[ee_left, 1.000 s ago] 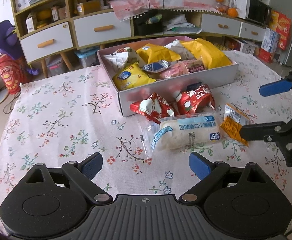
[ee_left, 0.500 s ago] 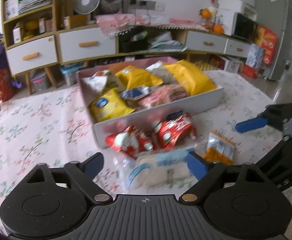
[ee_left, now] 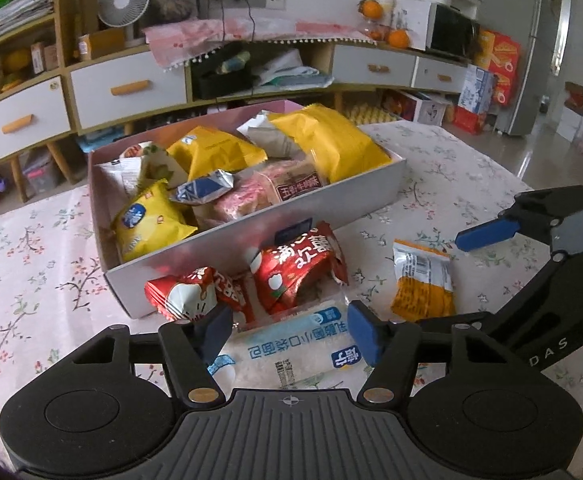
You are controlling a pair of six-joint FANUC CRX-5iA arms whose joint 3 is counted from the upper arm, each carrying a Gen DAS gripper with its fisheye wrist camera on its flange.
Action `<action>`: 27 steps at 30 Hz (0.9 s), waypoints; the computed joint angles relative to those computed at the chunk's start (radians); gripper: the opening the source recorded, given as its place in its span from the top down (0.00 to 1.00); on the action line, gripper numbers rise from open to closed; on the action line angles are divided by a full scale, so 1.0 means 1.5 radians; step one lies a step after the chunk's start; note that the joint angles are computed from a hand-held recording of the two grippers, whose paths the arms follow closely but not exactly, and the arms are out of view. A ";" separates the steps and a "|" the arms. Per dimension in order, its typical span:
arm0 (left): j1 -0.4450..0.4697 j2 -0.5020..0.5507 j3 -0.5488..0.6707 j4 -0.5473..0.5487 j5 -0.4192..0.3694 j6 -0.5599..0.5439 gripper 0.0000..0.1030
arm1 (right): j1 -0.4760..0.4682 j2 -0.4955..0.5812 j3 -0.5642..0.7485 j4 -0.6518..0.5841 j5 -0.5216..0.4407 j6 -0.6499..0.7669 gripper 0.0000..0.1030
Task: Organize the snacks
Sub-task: 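Grasp the white milk bread bag with the left gripper while the right grasps the orange-white packet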
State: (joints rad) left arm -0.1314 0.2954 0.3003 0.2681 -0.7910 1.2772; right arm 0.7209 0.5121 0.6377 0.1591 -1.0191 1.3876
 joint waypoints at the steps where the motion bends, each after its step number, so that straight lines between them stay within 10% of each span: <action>1: 0.002 0.000 -0.001 0.007 -0.001 -0.008 0.39 | -0.002 -0.002 -0.002 -0.002 0.001 0.001 0.21; 18: 0.021 -0.005 0.009 0.062 -0.158 -0.105 0.40 | -0.007 0.005 0.021 0.018 -0.045 -0.003 0.21; 27: -0.002 -0.001 0.038 -0.013 -0.150 -0.033 0.39 | -0.013 0.019 0.069 -0.039 -0.066 -0.027 0.21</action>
State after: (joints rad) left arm -0.1342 0.2942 0.3568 0.2483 -1.0166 1.2283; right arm 0.7018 0.5402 0.7412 0.1005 -1.1187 1.3477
